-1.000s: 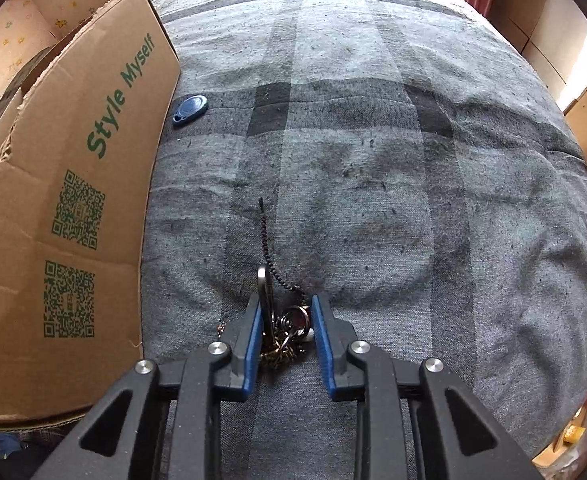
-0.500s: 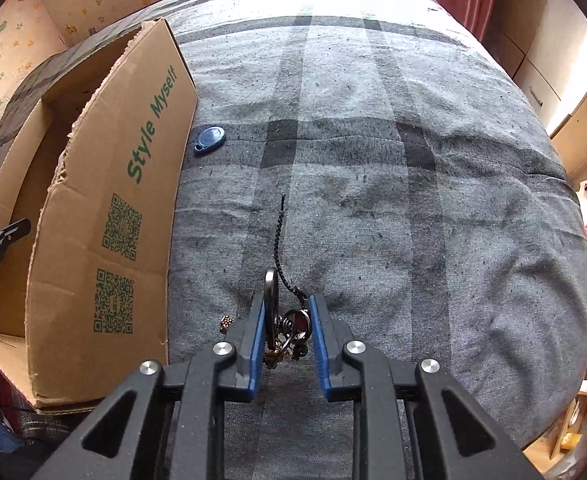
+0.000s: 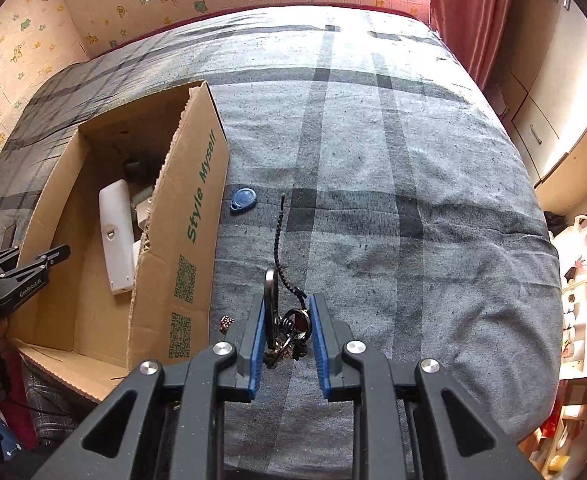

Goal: Organize rigid objects
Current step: 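Carry the keychain into the box and lower it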

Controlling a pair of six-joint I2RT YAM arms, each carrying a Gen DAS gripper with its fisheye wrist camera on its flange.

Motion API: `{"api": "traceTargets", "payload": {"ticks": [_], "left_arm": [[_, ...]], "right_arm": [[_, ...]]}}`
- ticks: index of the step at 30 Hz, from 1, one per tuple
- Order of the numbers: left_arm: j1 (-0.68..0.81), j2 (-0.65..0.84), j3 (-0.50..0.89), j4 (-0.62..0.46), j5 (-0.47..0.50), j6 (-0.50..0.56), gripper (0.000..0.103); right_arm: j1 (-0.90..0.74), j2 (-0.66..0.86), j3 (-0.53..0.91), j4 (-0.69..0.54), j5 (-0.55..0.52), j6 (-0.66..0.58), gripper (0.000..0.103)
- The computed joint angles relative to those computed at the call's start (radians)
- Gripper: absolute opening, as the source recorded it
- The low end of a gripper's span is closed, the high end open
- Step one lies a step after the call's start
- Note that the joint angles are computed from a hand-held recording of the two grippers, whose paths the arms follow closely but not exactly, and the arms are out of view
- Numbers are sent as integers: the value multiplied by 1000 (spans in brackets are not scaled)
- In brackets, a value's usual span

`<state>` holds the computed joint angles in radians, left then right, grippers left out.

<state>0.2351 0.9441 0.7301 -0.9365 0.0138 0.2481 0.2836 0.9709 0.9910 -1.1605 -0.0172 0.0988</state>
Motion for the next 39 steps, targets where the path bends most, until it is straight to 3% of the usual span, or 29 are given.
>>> {"api": "traceTargets", "payload": {"ticks": [19,39], "left_arm": [[3,5,3,2,2,2,19],[5,8,2,5,3,3,19]], "right_arm": [[221,160,281,3,53,59,22],[411,385,353,121,52,97,22]]}}
